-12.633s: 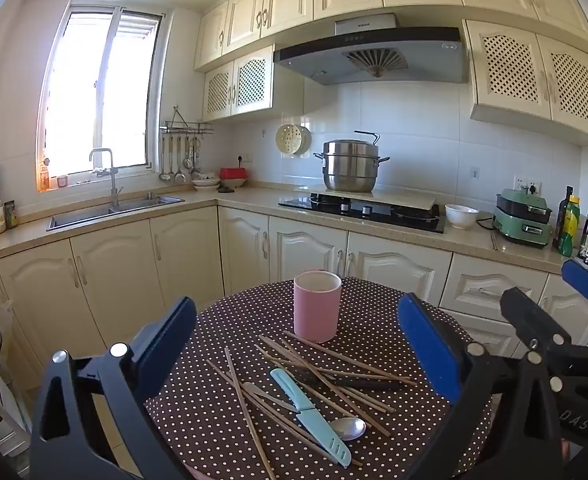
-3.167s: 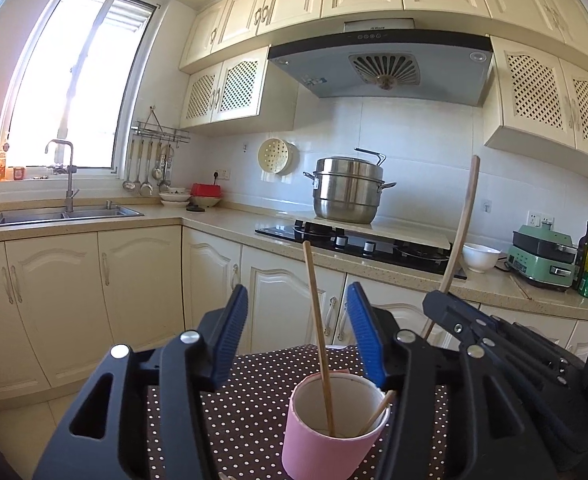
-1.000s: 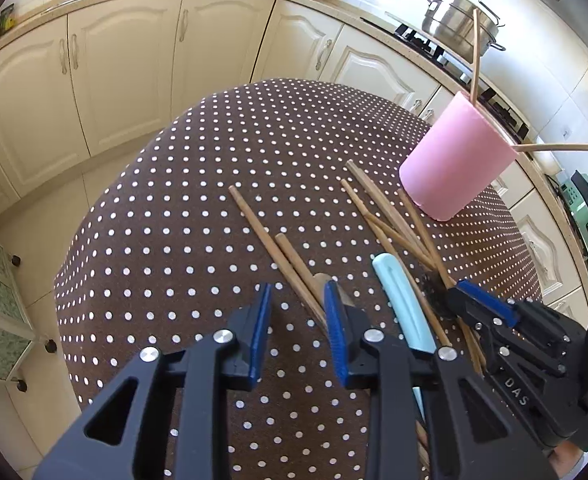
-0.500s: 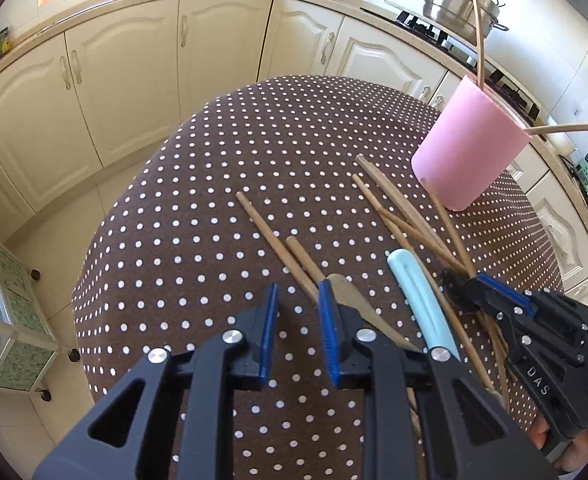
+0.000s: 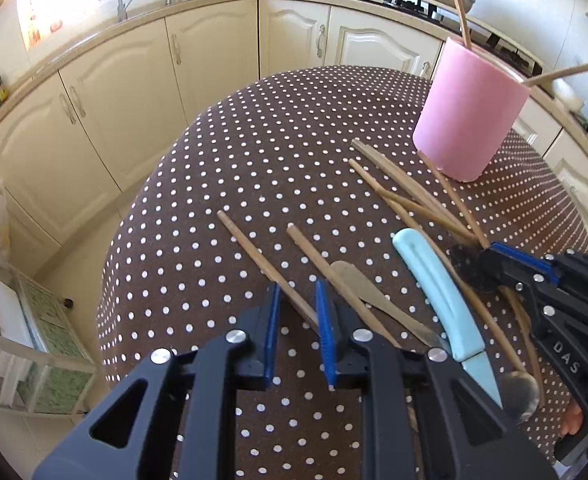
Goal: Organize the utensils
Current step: 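Grasp a chopstick with the left tool while the right tool grasps another chopstick, then lift both held chopsticks and carry them over the pink cup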
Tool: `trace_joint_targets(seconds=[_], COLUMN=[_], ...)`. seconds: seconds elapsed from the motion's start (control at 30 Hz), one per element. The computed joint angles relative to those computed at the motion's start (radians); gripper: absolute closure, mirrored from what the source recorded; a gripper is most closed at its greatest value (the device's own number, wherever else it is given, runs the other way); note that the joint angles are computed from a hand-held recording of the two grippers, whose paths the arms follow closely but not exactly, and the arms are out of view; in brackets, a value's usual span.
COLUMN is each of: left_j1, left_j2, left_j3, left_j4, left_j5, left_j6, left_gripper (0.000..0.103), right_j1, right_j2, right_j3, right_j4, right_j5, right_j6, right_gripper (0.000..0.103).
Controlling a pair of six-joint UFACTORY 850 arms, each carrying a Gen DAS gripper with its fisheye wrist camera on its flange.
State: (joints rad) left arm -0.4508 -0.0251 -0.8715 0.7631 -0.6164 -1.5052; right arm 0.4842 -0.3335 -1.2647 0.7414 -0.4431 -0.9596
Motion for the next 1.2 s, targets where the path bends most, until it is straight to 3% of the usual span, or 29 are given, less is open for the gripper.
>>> trace_joint_targets(seconds=[0.23, 0.4, 0.77, 0.93, 1.2], left_j1=[0.005, -0.026, -0.091, -0.127, -0.153], left_j2=[0.034, 0.112, 0.240, 0.240, 0.196], left_j3=[0.048, 0.128, 0.206, 0.191, 0.110], left_j4=[0.132, 0.395, 0.905, 1.085, 1.187], left_j5=[0.057, 0.089, 0.048, -0.014, -0.091], left_j6=[-0.196, -0.519, -1.025, -1.139, -1.136], left_gripper=[0.097, 0.097, 0.097, 0.097, 0.097], right_j1=[-0.014, -0.036, -0.089, -0.118, -0.133], right_j2=[0.019, 0.042, 0.112, 0.145, 0.189], right_j3=[0.020, 0.037, 0.074, 0.098, 0.137], right_j4=[0.078, 0.211, 0.588, 0.811, 1.207], right_j5=[0.008, -0.014, -0.088, -0.140, -0.203], right_j6=[-0.066, -0.173, -0.474, -0.644, -0.973], right_gripper=[0.097, 0.097, 0.097, 0.097, 0.097])
